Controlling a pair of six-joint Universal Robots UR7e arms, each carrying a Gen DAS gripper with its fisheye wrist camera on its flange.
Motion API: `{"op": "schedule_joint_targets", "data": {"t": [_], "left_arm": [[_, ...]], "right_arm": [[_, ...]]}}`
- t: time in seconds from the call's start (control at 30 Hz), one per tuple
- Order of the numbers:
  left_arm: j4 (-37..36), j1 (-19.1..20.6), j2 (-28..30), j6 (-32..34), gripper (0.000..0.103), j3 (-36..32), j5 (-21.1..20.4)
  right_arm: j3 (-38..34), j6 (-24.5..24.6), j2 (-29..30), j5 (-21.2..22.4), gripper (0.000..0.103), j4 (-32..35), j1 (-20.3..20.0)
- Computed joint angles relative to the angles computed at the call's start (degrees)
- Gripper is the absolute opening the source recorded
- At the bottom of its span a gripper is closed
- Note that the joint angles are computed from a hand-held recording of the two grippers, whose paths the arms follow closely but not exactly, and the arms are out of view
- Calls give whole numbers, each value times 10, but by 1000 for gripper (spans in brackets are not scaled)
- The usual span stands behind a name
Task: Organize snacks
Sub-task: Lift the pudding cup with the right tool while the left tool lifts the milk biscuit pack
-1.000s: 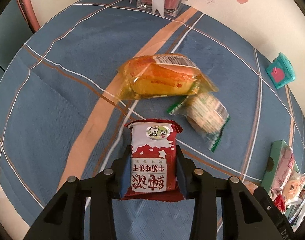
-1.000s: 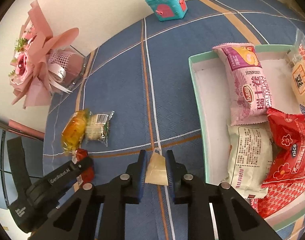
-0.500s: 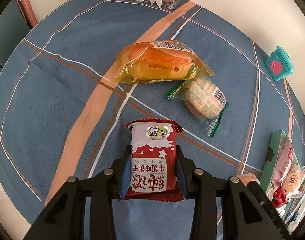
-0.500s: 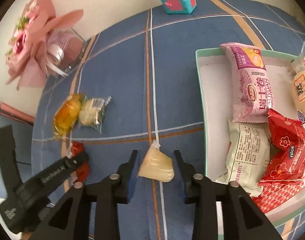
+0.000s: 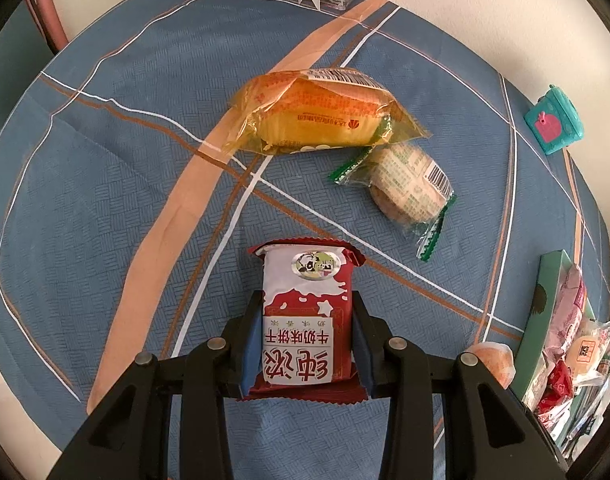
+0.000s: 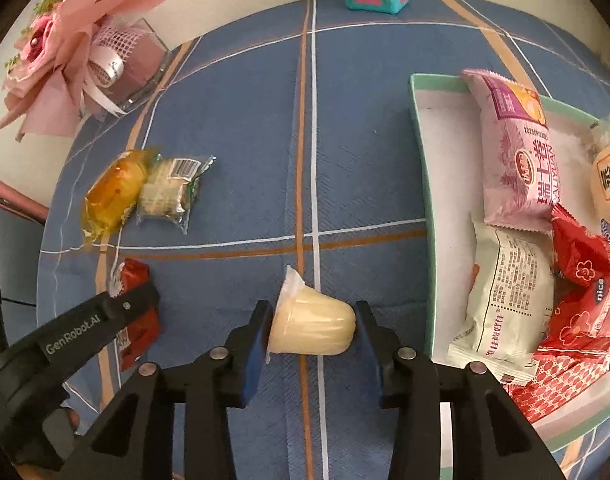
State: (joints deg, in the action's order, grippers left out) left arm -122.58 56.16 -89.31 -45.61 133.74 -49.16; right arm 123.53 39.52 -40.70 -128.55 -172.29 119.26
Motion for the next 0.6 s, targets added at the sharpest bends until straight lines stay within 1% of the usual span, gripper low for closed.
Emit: {"op": "schedule_joint_targets", "data": {"t": [0.1, 0.33, 0.47, 0.6], "left_arm": [[-11, 2, 1, 5, 41, 1, 1], [12, -22, -25, -9, 41, -2, 6], [24, -43, -42, -18, 41, 0, 12], [27, -68, -51, -24, 41, 2, 7]], "right_arm": [[-2, -6, -1, -1, 40, -1, 6], [-11, -20, -5, -12, 40, 9, 32], [0, -25, -23, -17, 40, 11, 47], [15, -25, -49, -23, 40, 15, 57]]}}
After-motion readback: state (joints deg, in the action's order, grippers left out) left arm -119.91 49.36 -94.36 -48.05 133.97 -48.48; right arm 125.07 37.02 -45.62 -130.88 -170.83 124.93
